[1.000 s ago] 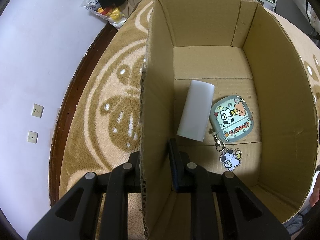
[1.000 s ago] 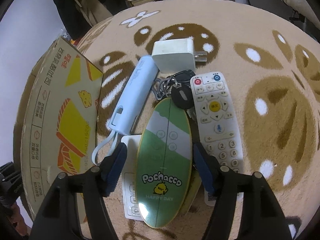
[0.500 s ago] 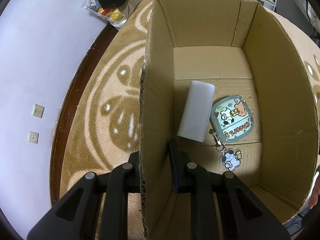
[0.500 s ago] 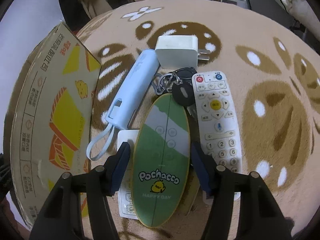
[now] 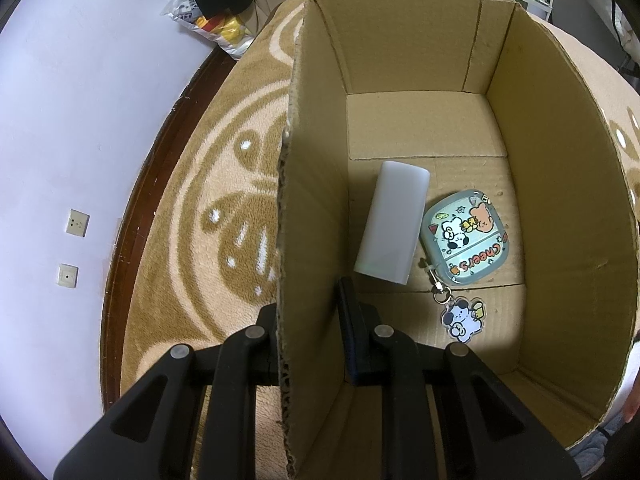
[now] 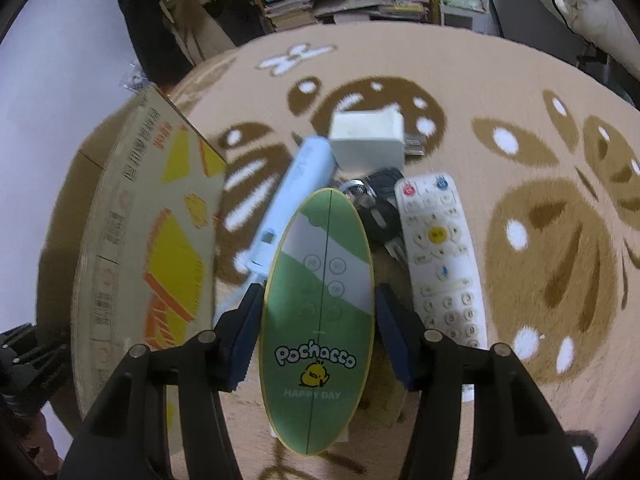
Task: Organize rigid objects
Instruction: 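Carry the green board into the box with the right tool and release it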
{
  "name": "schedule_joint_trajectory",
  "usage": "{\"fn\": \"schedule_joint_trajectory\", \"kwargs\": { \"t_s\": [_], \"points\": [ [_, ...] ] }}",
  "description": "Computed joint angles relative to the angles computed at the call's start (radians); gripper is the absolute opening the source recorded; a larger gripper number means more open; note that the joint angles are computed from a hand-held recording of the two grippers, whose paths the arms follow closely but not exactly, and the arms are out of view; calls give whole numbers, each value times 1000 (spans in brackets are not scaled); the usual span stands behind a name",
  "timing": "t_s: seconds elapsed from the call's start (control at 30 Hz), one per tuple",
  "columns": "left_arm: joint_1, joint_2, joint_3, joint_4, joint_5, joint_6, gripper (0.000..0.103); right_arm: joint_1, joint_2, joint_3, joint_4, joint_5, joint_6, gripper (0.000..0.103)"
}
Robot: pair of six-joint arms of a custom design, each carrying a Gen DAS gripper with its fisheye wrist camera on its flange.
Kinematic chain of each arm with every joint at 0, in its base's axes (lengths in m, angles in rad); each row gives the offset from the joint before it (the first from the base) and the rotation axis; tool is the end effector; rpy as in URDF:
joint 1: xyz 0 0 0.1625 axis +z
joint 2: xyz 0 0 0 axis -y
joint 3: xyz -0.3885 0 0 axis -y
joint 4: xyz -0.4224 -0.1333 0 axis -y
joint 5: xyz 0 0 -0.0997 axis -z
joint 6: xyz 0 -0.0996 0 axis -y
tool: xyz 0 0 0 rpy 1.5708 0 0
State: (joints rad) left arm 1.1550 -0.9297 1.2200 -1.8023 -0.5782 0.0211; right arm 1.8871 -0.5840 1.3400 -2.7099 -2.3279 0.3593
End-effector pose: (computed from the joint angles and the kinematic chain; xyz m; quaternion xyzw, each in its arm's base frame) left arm -0.0980 -0.7585 0.2928 0.2042 0.8550 -0.0680 0.4718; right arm 0.2953 -0.6935 0.0571 -0.0900 -0.9105 0.2871 0.2837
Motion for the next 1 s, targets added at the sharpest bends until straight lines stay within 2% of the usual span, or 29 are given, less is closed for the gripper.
{"fn": "schedule_joint_trajectory", "kwargs": {
  "t_s": [0.5, 0.67, 1.0],
  "points": [
    [-4, -1, 4, 3, 7, 0, 20, 62, 63, -122, -103, -8, -196, 59],
    [-5, -3, 9, 3, 13, 3, 20, 73, 54, -132, -134, 59, -247, 59],
    [-6, -7, 12, 6, 16, 3, 20, 111, 112, -191, -179, 66, -362, 59]
  ]
}}
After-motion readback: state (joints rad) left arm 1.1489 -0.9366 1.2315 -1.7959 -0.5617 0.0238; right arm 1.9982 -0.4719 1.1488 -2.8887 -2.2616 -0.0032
